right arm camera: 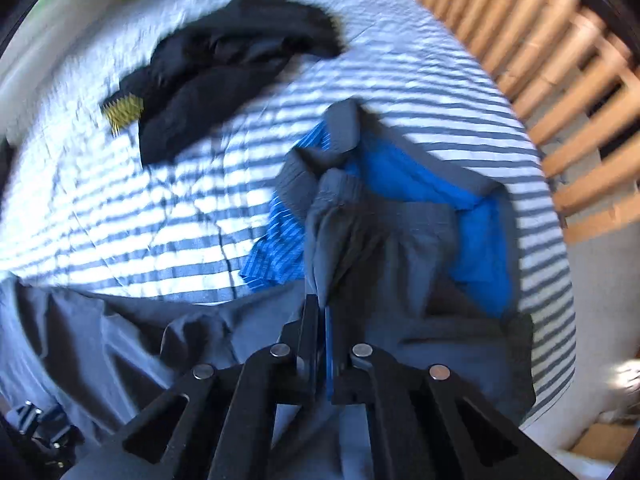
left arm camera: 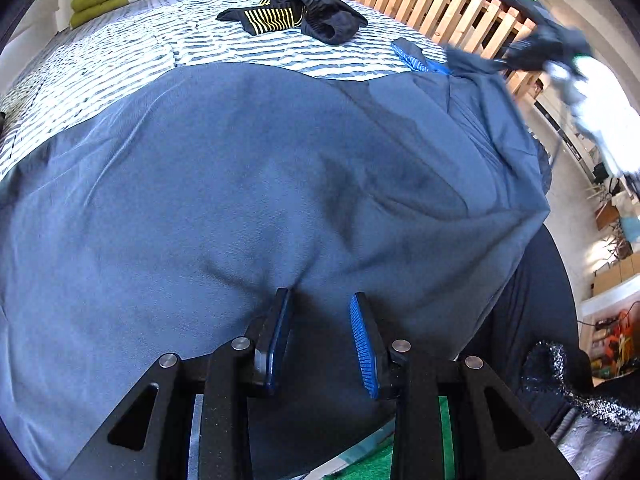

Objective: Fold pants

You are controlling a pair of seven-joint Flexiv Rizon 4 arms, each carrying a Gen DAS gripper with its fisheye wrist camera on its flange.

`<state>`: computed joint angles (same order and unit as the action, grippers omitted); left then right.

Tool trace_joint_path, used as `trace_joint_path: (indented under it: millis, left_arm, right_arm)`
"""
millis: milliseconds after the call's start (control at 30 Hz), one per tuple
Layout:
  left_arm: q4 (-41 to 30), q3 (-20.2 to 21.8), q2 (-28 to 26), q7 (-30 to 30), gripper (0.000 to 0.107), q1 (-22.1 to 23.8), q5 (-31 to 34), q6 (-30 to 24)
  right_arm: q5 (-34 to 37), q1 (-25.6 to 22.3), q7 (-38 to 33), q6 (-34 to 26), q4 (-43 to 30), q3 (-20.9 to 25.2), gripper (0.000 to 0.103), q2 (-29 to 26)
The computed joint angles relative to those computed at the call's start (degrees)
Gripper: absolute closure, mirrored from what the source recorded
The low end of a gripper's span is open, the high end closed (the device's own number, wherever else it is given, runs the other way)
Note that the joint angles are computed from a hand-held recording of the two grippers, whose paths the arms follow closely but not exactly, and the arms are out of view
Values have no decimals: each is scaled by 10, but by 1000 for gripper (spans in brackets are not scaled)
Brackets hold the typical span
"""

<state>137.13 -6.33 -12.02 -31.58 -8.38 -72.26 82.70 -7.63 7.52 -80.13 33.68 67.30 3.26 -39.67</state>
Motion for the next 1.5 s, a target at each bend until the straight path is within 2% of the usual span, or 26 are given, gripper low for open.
trace_joint_path:
  millis: [133,233,300,400,533,567,600,667,700,767,833,1067,1133,1200,1233,1300,1433,1500]
  left_arm:
    - [-14,-2,-12,20,74,1,-20,-2]
    - [-14,1,-10,21,74,3,-19,-11]
    - [-19,6,-15,9,74,7,4,-17]
    - [-16,12,-13,-23,74,14,52,-22]
    - [-11,13,-8,-67,73,26,111,-26]
    - [-10,14,-6,-77,73,29,125,-26]
    - [-8,14,-5,-88,73,32,138,-26]
    - [-7,12,-4,-100,73,38,157,-24]
    - [-10,13,-6,-109,72,41,171,-24]
    - [-7,9,-2,-116,71,48,181,-27]
    - [-9,9,-1,-125,69,53,192,-31]
    - [-18,4,-10,-147,62,65,239,-33]
    - [-15,-1,-9,-147,62,67,237,-29]
    - [-14,-9,-11,-141,62,71,225,-24]
    - [-14,-13,-12,-137,62,71,219,-21]
    - [-10,-20,-9,-124,62,74,201,-17]
    - [-8,-24,-8,-102,62,73,176,-16]
    - [-11,-21,-9,-95,61,71,171,-22]
  right_arm:
    - [57,-60,38,101,148,-1,101,113]
    - [59,-88,55,107,240,-13,94,166]
    - [78,-111,29,90,269,-8,82,180]
    - [114,-137,12,114,295,-10,79,190]
    - [122,-146,15,161,284,-16,77,177]
    - [117,-145,7,167,276,-14,71,172]
    - [106,-141,0,176,267,-16,60,163]
    - [66,-128,15,200,257,-35,55,146]
    - [65,-133,20,191,241,-36,55,134]
    - [121,-167,12,119,178,-10,55,108]
    - [171,-193,10,72,146,5,57,97]
    - [194,-190,12,58,151,5,63,92]
    - [187,-184,15,59,144,2,75,83]
    - [193,-185,18,54,135,5,97,74]
    - [202,-188,19,52,133,9,97,74]
    - [207,-186,26,80,156,8,99,90]
    - [191,-179,40,162,243,-4,99,157]
    - [159,-167,53,196,282,-18,99,178]
